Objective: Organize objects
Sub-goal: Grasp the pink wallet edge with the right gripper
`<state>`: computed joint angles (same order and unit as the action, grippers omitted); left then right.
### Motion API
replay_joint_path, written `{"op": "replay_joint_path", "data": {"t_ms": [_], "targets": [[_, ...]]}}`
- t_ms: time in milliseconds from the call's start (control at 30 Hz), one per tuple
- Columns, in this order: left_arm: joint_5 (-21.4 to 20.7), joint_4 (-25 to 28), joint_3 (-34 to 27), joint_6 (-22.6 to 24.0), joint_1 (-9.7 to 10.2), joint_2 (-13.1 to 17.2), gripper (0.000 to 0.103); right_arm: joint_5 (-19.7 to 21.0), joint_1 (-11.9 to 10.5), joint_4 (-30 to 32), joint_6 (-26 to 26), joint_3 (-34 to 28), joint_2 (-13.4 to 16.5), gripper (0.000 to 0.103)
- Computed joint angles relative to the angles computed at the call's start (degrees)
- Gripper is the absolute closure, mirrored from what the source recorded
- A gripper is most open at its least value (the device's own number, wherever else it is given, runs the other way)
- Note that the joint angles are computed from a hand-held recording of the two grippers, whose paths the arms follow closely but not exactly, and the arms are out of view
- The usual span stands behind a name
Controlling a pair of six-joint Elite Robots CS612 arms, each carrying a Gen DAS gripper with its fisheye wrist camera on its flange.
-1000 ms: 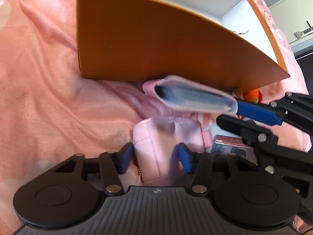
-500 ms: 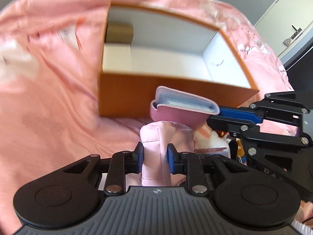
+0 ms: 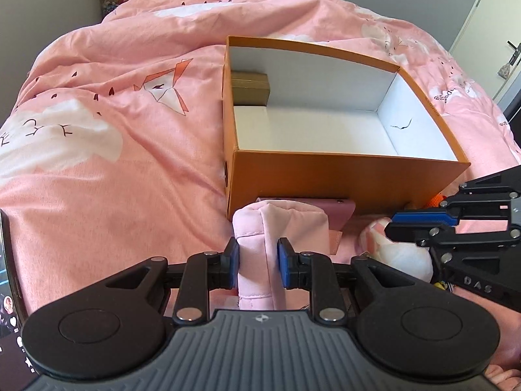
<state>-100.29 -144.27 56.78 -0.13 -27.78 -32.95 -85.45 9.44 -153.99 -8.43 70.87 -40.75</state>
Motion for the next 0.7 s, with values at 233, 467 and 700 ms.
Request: {"op": "replay_joint_path", "data": {"t_ms": [233, 467, 700], "targets": [[-1.3, 5.0, -2.4, -1.5, 0.40, 1.5, 0.061, -0.9, 0.1, 1.2, -6.1, -2.2, 1.6, 0.080], [-4.4, 8.3, -3.6, -2.0, 0.76, 2.5, 0.055, -1.3, 0.4, 3.5, -7.7, -3.7, 2.6, 0.080], [-2.1, 4.2, -0.8, 0.9, 0.25, 0.5, 0.071, -1.2, -0.2, 5.9, -4.0, -4.5, 3.0, 0.068]]}}
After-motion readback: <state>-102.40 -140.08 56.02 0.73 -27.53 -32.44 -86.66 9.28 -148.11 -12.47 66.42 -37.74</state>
